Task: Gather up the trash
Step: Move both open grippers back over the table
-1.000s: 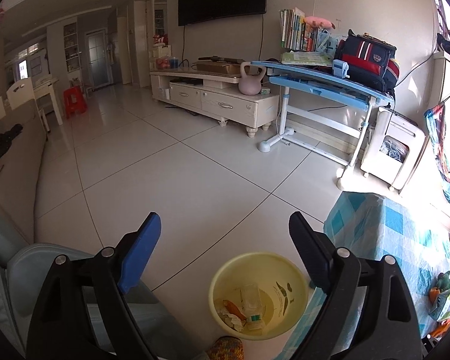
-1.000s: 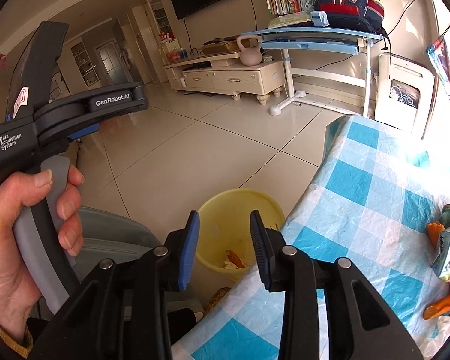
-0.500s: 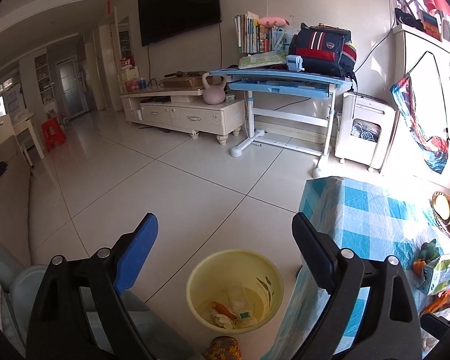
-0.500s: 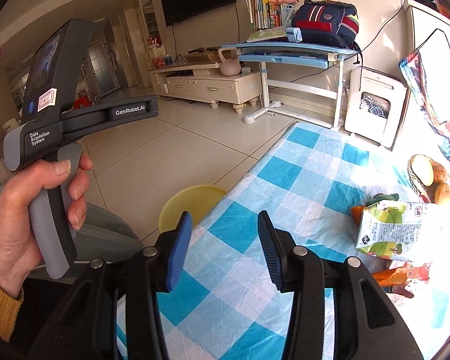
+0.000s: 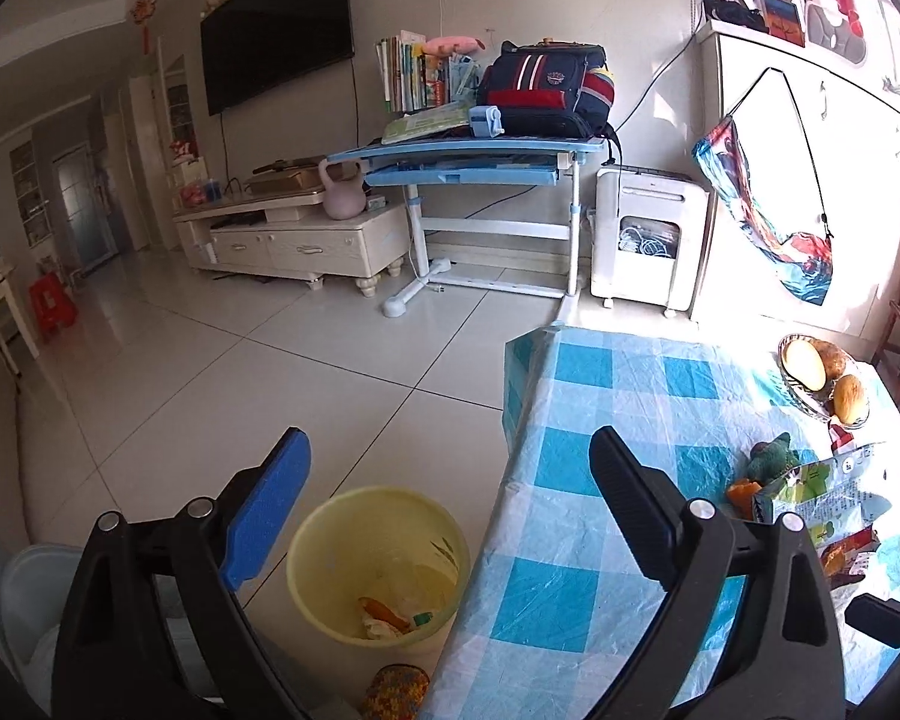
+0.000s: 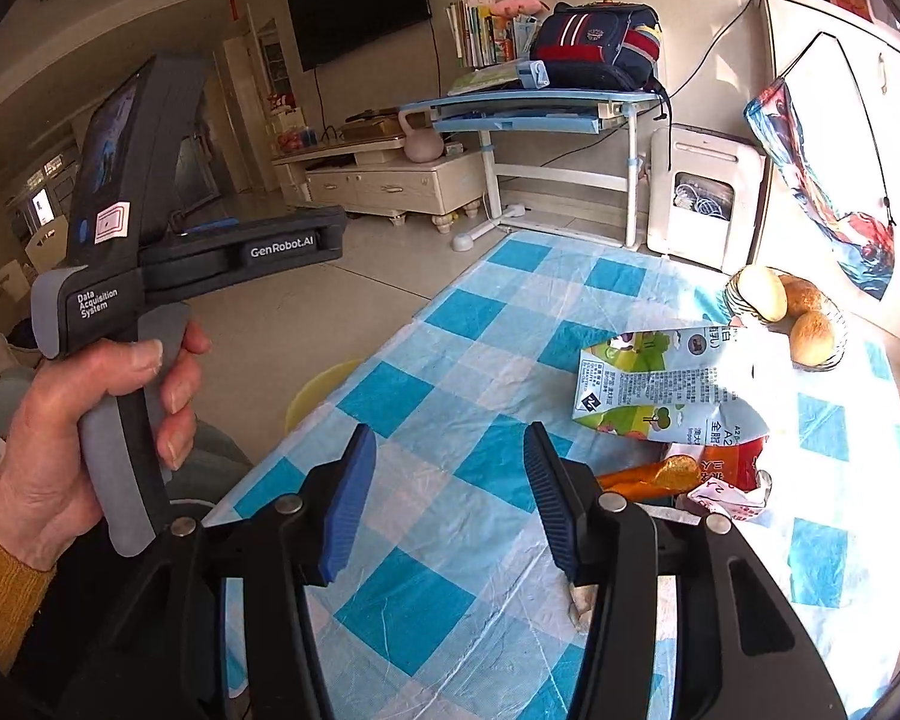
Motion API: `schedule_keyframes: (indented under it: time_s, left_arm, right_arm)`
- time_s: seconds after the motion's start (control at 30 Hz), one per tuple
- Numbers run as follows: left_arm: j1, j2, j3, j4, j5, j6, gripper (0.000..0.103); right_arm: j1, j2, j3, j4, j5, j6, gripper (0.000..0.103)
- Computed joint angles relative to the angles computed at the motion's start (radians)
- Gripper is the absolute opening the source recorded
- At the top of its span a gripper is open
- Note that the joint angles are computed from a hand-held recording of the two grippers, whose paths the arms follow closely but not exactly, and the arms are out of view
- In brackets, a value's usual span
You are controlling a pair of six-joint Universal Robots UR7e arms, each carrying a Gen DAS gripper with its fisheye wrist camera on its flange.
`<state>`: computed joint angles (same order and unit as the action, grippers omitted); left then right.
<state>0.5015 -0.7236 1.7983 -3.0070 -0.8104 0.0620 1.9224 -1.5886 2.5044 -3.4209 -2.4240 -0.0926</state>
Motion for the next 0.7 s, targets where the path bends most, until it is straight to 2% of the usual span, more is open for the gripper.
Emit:
schedule_keyframes:
  time_s: [0.23, 0.7]
  left_arm:
    - [-0.002, 0.018, -0.018, 0.003, -0.015, 0.023, 0.091]
    - [-0.013, 0.025, -0.013, 0.002, -0.047, 0.068, 0.092]
  right_arm:
    - [-0.035, -0.051, 0.026, 0.011, 0.024, -0.002, 0.050]
    - [-0.062, -0.105, 0.053, 0.045, 0.037, 0.001, 0.050]
